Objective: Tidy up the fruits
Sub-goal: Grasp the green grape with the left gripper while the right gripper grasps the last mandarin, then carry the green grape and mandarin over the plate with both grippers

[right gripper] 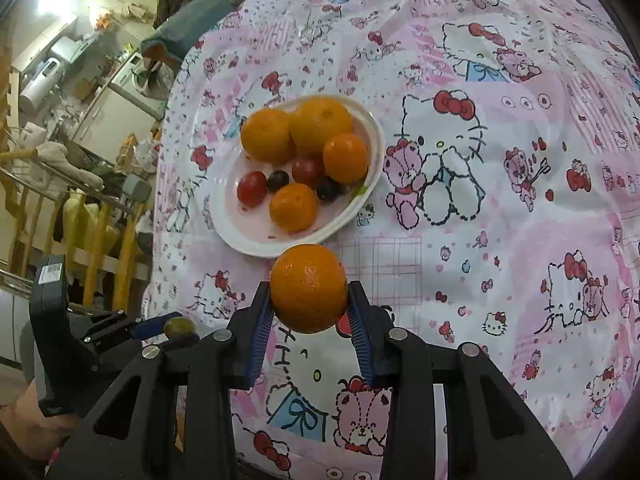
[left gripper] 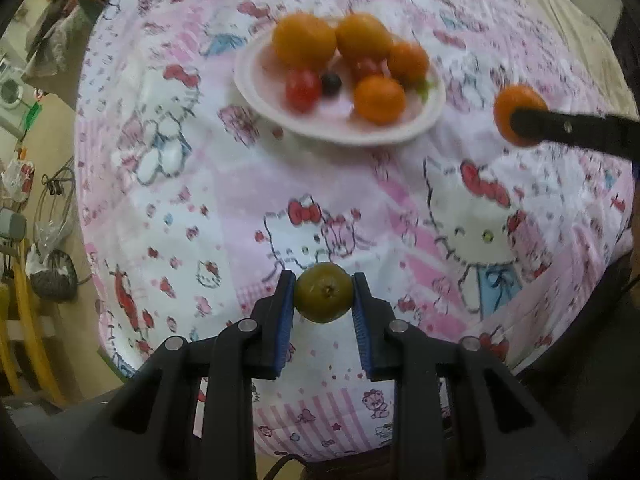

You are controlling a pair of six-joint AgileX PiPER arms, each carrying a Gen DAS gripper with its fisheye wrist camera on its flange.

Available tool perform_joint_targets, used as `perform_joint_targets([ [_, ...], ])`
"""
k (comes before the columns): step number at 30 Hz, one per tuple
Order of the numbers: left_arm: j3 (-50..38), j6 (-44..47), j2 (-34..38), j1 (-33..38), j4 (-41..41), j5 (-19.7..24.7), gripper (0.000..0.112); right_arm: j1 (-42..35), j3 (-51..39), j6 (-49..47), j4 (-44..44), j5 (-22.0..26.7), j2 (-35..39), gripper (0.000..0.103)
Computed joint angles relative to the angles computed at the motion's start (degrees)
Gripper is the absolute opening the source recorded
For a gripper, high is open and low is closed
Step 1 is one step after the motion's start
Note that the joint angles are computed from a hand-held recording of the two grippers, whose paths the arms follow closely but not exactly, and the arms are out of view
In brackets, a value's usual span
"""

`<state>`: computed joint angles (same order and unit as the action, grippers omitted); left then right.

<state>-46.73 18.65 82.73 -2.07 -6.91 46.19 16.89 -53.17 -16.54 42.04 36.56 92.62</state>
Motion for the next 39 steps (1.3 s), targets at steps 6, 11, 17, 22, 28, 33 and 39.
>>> perform_joint_targets([
  [6,-6.17,-0.02,1.36,0.57,0.09,2.5,0.024,-3.47,0.59,-2.27,2.63,1.07,-2.71,0.039],
  [11,-11.07,3.56,4.1,3.84,-0.83,2.94,0.024,-7.98,0.55,-4.79,5.99,2.31,-4.82,0.039],
  [17,-18.82,-0.06,8.99,2.52,-1.33,3.57,0.024,-12.51,-1.14,-6.67,8.61,3.81,-5.32,0.039],
  [22,-23.42,-2.06,13.56,1.48,-1.31,2.98,0.024,-13.96,-3.88,-7.17,9.0,4.87,-2.74,0.039],
  [28,-26.3,-2.74,19.3,-0.06,-0.91,1.42,0.024,-12.58,-9.02,-7.87,10.38,6.36,5.12,0.039],
  [33,-25.97,-0.6,22.91,-0.4,-3.09,0.05,0.024,-9.64,-14.16,-5.53,8.76,7.35,11.96,0.039],
  [39,-26.15,0.62,25.13,-1.17,-3.89,-0.17,0.024,-6.21,-20.31,-4.22,6.54,8.84,19.71,0.039],
])
